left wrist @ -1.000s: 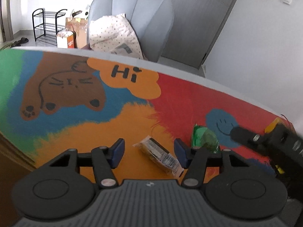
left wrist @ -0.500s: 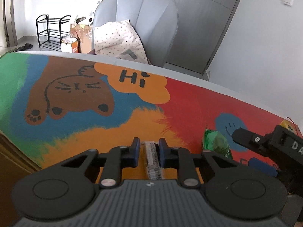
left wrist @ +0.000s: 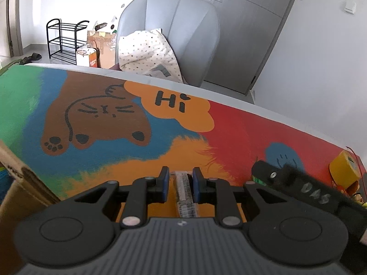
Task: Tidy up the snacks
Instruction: 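Grasp the wrapped bread roll with the left tool while the right tool grasps the green candy pack, then carry the bread roll with the left tool while the right tool carries the green candy to the box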
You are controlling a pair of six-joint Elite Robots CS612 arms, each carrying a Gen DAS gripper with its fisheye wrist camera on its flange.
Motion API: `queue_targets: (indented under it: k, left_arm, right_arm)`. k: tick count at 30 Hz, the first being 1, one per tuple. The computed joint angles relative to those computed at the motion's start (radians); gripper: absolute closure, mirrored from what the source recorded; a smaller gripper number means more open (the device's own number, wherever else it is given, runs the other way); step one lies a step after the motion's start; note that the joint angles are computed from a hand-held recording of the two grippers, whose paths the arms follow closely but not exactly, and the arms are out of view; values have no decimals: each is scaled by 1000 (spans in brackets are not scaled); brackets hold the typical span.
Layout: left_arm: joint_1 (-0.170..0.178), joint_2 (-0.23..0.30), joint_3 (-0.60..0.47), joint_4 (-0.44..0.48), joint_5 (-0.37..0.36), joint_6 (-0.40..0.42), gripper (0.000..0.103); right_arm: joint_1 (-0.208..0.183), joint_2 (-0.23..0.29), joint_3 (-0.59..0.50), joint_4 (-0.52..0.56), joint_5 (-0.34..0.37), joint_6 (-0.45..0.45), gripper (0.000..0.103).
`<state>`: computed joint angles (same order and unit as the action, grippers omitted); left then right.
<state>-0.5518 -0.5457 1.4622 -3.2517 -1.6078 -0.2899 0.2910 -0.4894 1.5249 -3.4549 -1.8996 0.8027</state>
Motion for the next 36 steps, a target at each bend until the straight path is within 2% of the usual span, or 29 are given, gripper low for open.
queue_targets:
  k: [1, 2, 4, 12, 23, 36]
  left_arm:
    - [1, -1, 1, -1, -4, 0, 83]
    - [3, -3, 5, -4, -7, 2, 83]
    - [4, -8, 15, -18, -8, 11, 83]
    - [14, -36, 67, -63, -41, 8, 83]
    - [26, -83, 152, -136, -86, 30, 83]
    - [50, -134, 231, -220, -116, 54, 83]
  right_arm:
    - [0, -1, 1, 0, 5, -12, 61]
    - [-6, -3, 10, -14, 34, -7, 69]
    - [-18, -5, 35, -66, 83, 32, 72]
    - [8, -27, 88, -115, 60, 60, 72]
    - [65, -74, 135, -130, -30, 81, 72]
    - [115, -107, 150, -161, -99, 51, 72]
